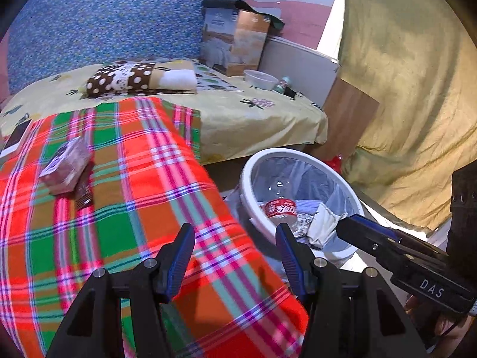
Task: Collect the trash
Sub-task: 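Move both open tools back toward the milk carton and brown wrapper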
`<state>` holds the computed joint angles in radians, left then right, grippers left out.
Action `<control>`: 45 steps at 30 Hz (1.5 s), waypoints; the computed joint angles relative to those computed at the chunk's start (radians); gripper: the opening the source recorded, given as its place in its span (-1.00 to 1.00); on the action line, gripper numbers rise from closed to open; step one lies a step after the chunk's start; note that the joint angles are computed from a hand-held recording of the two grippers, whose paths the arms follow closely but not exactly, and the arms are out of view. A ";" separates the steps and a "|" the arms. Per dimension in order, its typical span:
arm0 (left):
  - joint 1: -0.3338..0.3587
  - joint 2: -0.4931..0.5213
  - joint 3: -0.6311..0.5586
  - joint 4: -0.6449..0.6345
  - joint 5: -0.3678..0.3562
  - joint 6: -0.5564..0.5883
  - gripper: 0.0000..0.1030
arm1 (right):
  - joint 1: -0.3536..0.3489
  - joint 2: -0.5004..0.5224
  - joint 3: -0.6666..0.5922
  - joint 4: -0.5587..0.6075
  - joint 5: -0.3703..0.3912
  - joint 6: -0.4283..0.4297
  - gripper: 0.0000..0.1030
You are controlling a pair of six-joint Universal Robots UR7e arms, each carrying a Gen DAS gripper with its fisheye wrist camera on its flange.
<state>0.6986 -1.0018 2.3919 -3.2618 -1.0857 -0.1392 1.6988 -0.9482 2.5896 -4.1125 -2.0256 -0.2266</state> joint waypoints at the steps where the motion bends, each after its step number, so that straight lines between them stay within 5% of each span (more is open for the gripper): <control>1: 0.002 -0.005 0.005 0.000 0.004 -0.004 0.09 | 0.001 0.001 -0.001 0.007 0.007 0.000 -0.27; 26: 0.130 -0.230 0.066 0.032 0.127 0.042 0.09 | 0.104 0.092 -0.145 0.227 0.029 -0.004 -0.27; 45: 0.307 -0.073 -0.209 0.079 0.098 0.234 0.13 | 0.105 0.105 -0.229 0.307 0.048 -0.041 -0.27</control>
<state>1.0055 -1.0748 2.1829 -3.1830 -0.9873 0.0952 1.8040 -0.8433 2.3601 -3.8058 -1.9775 -0.2673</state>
